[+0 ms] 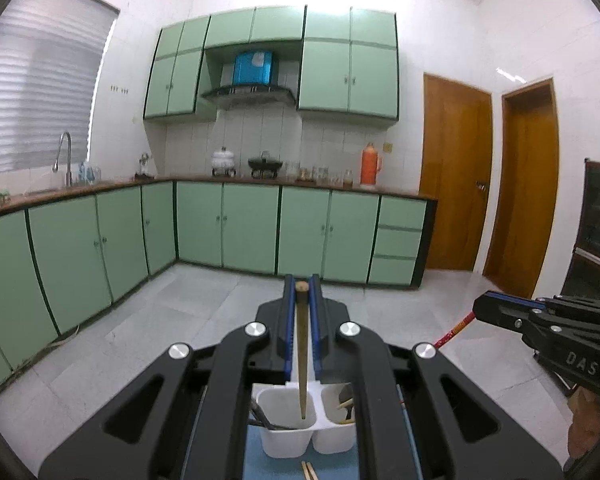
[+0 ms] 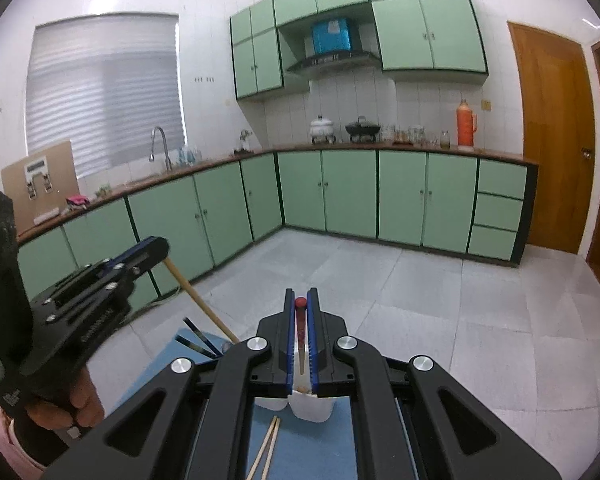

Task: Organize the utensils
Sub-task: 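Lift both chopsticks and insert them upright into the white holder, then release the chopsticks and withdraw both tools from the holder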

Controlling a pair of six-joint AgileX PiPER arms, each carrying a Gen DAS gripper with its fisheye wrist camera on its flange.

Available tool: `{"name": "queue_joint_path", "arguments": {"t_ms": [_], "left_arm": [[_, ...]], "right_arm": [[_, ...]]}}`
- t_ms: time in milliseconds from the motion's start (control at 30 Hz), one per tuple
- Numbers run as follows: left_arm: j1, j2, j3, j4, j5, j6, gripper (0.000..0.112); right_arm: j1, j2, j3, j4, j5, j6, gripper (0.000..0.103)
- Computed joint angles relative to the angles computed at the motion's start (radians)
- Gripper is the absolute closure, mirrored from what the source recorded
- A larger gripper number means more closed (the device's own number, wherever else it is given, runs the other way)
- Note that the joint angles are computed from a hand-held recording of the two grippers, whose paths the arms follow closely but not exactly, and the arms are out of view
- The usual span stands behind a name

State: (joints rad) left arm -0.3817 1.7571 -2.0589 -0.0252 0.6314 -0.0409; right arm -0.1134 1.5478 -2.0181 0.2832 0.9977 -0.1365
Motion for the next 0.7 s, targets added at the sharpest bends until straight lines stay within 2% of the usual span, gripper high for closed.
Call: {"name": "queue_joint_path", "arguments": {"t_ms": [500,700], "left_arm": [[0.044,0.112,-0.002,-0.042,0.045,0.057,0.106],[0.07,0.146,-0.043,-0.08,0.105,0.085,0.105]], "right_arm": [[0.053,0.058,0.114,-0.031,-0.05,0.005,0.097],[0.051,0.057,0.147,-0.016,-0.046,-0.006,0.097]]}}
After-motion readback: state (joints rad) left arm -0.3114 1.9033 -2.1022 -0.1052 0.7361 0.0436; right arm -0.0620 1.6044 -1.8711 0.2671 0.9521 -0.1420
